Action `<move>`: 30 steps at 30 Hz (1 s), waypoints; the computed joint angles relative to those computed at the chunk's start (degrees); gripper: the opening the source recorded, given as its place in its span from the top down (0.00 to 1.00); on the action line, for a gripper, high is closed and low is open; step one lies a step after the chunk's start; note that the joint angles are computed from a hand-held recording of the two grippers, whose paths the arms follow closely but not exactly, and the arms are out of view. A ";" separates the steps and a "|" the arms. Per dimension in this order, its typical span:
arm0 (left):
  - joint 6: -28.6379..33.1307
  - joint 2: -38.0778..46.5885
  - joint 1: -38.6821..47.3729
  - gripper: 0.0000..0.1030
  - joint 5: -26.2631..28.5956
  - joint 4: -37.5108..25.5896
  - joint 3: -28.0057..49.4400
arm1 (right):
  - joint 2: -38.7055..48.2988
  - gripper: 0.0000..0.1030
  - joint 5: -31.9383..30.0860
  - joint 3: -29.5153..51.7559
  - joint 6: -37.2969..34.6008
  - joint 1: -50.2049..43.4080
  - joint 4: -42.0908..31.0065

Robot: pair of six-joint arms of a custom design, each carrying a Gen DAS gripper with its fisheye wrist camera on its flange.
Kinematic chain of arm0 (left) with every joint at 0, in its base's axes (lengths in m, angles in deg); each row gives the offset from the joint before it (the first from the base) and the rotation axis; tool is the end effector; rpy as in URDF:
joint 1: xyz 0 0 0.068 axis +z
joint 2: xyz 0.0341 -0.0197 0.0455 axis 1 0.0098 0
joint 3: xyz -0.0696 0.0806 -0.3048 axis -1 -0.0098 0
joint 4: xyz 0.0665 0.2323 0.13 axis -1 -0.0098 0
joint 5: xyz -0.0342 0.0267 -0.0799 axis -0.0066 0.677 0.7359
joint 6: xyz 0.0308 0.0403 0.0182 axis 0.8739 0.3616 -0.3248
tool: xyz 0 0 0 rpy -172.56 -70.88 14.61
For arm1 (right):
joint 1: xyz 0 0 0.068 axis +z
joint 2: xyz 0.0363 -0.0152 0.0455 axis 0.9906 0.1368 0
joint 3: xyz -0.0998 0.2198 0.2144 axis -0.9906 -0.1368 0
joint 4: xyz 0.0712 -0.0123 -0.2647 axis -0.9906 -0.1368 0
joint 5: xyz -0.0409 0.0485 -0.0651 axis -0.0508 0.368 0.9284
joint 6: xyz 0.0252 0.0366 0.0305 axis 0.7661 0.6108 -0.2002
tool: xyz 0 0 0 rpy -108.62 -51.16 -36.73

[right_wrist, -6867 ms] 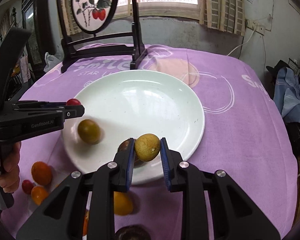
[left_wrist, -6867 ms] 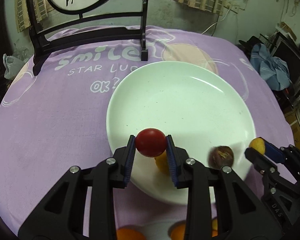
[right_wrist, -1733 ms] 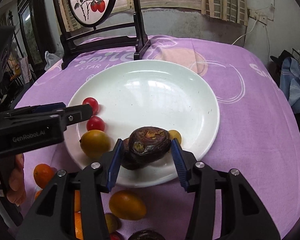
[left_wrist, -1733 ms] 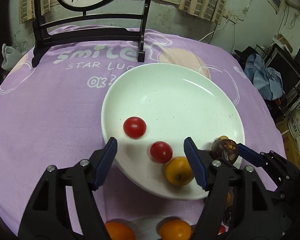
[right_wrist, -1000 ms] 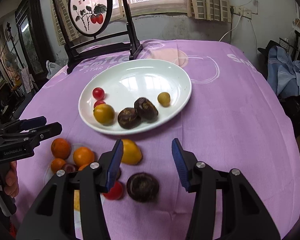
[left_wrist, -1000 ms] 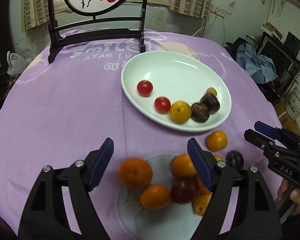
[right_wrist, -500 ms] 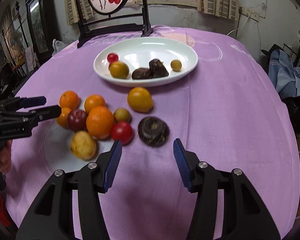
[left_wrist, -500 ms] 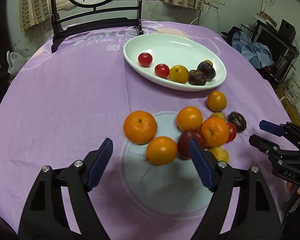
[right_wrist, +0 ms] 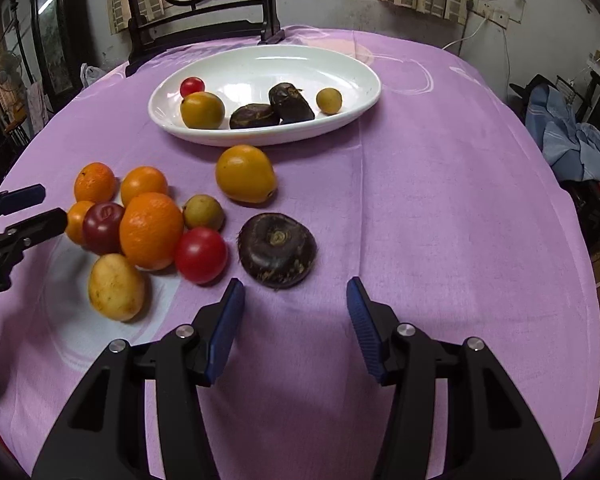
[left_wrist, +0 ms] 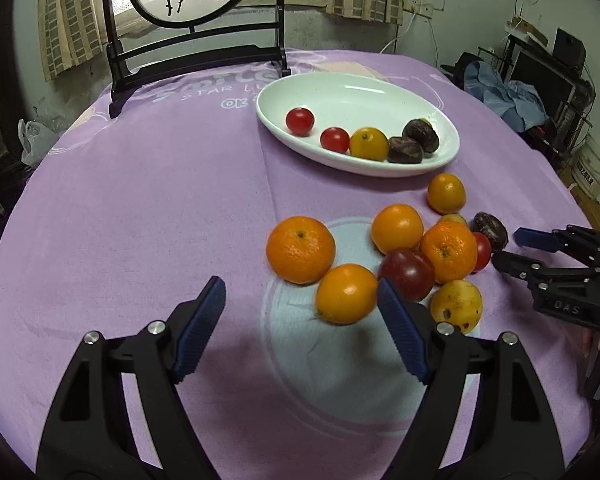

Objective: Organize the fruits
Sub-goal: 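Withdraw both open tools from the plate back to the fruit cluster, then grasp a dark brown fruit with the right tool while the left tool grasps an orange tomato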

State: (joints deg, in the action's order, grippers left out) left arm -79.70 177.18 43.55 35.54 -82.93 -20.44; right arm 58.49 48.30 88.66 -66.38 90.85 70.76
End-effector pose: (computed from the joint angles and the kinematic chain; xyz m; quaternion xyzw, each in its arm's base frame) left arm 0.2365 -0.2219 0.1381 0.0012 0.9389 -0.0210 0.3436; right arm 0.2886 0.0500 0.1132 -0.1809 0.9394 0.0719 0.2821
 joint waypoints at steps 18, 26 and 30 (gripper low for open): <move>2.42 2.48 0.71 0.23 4.16 2.41 -0.11 | 1.29 0.59 -6.99 1.05 1.02 -2.61 3.23; 2.03 6.17 1.02 0.27 5.32 0.98 2.12 | 0.49 0.59 -10.01 1.14 -0.22 -3.74 2.28; 0.74 7.46 1.33 0.30 4.30 0.40 3.52 | 0.59 0.59 -10.43 1.34 -0.69 -4.06 1.60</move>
State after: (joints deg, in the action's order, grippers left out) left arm -78.96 184.63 44.89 39.84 -82.54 -16.92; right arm 59.09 37.87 90.00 -67.07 86.79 72.36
